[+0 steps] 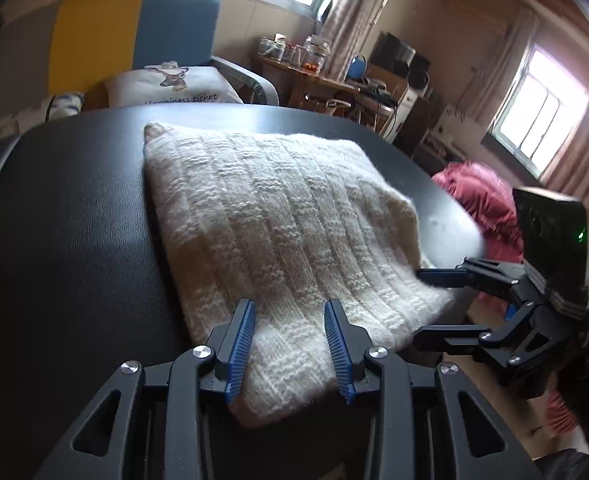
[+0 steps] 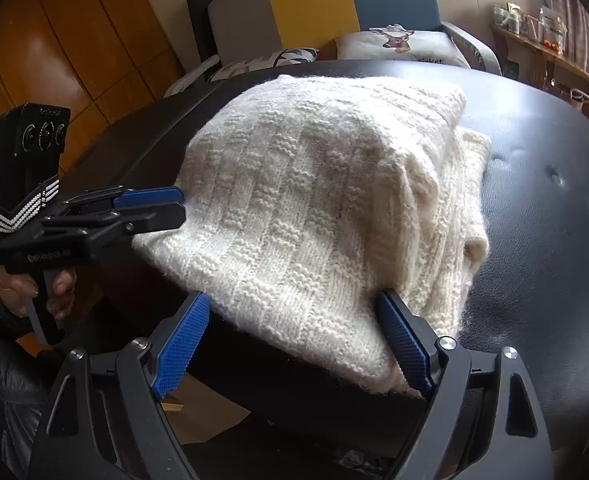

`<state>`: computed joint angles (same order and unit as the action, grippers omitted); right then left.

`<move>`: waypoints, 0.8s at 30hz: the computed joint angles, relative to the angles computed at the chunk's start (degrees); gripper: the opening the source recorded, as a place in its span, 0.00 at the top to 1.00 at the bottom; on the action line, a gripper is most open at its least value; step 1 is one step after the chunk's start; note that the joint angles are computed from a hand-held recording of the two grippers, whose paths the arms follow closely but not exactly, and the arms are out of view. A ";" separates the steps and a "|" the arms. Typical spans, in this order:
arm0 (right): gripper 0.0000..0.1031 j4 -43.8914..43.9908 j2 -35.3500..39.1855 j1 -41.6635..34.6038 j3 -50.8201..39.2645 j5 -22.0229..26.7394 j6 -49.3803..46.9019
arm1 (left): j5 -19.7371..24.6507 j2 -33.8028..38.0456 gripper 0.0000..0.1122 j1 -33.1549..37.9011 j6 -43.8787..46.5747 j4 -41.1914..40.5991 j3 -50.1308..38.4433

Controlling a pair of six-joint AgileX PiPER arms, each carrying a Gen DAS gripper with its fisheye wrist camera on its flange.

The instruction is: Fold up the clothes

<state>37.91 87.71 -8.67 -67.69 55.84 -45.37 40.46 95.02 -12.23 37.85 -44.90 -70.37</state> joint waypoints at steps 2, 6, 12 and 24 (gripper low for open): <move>0.15 -1.14 -0.12 0.58 -1.91 1.23 2.11 | 0.40 0.16 0.68 0.23 0.21 0.44 0.44; 0.15 -1.10 -1.55 0.97 -5.50 -0.18 3.30 | -0.14 0.61 0.68 -0.59 -1.17 2.51 0.15; 0.15 -14.49 4.59 7.13 -10.63 -4.43 13.44 | -0.14 1.78 0.68 -2.46 -7.90 8.77 -2.44; 0.14 -12.24 2.84 4.07 -9.85 -2.92 10.22 | -0.42 -0.43 0.67 -6.45 -19.03 23.21 -7.63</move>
<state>25.67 90.56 -4.60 -77.54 52.92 -35.14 40.04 94.59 -18.68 18.82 -21.70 -78.00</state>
